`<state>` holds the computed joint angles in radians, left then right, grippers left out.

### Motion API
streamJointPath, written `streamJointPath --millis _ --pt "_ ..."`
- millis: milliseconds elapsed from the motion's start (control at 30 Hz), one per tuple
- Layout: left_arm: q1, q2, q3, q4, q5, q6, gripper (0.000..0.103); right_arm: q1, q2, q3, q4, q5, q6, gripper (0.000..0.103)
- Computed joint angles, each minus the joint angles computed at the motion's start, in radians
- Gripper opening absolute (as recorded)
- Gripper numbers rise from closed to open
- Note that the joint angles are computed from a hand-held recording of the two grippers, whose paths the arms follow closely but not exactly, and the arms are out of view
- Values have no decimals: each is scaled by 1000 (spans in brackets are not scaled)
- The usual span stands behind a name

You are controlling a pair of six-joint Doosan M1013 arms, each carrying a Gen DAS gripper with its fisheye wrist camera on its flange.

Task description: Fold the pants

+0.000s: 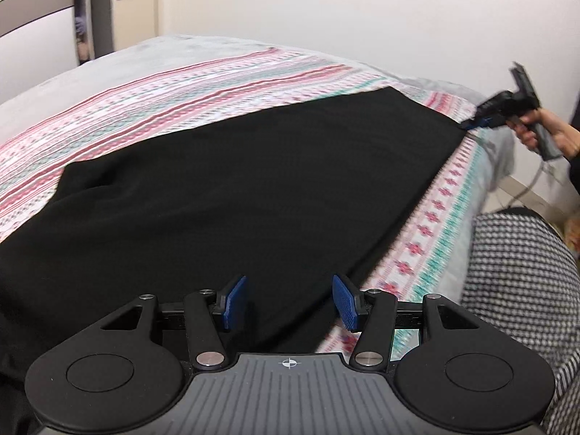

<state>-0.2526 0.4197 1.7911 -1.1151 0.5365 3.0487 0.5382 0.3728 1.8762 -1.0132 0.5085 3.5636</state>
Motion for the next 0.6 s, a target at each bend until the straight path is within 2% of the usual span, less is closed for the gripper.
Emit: streamJointPath --millis 100,233,333,367,433,467,500,600 --pt "-11 -6 11 10 -8 45 52 3 -6 7 -23 0 10 12" --pt "-40 -12 24 53 -108 38 49 7 -13 11 -47 8 39 12" --pt "-55 -10 25 129 -154 10 42 10 -16 11 -59 15 48 12" --pt "-59 -10 26 151 -158 9 37 10 -17 11 -62 14 48 12" --pt "-62 -11 28 166 -162 20 19 10 -17 9 -61 16 44 11" --pt "-64 -12 29 182 -170 5 4 10 -16 8 -57 19 40 11" --pt "-68 -14 32 195 -193 -22 1 10 -15 8 -55 21 37 11" --pt "-61 -25 45 69 -190 66 0 10 -14 7 -58 31 51 10"
